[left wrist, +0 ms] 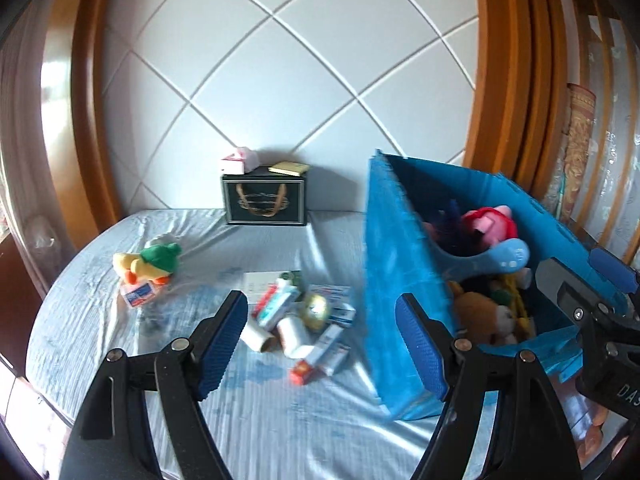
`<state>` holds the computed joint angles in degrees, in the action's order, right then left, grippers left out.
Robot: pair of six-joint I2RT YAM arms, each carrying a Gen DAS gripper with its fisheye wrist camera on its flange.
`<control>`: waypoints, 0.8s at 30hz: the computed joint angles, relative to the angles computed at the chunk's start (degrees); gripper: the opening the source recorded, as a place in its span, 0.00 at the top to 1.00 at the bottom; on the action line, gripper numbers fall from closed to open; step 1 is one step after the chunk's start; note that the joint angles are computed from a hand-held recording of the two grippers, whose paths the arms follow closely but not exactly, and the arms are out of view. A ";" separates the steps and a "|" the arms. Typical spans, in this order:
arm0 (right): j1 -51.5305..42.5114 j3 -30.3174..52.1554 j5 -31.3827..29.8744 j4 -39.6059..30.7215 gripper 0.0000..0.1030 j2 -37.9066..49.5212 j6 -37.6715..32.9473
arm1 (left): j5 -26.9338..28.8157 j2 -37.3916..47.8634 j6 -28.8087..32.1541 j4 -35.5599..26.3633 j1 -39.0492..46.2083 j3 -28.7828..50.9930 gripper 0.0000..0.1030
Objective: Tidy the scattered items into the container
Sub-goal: 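Withdraw both tools from the crate back toward the remaining items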
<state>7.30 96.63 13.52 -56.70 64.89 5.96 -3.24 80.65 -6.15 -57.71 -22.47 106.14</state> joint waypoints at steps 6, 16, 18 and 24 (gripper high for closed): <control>25.42 5.64 21.07 0.36 0.00 10.94 12.01 | 17.28 0.01 12.32 -0.26 24.36 -1.42 0.26; 36.16 23.61 26.86 -6.54 0.00 33.03 22.05 | 29.86 14.62 24.02 -3.40 44.25 7.36 0.26; 35.30 26.99 25.61 -6.90 0.00 36.62 21.35 | 30.01 18.84 23.50 -3.85 45.28 10.56 0.26; 29.26 35.10 17.27 -3.96 0.00 46.89 17.39 | 25.63 32.76 21.97 -4.09 46.76 22.85 0.26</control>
<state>36.56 131.73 30.78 -60.66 111.78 23.35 22.40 113.41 15.82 -61.80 24.29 128.99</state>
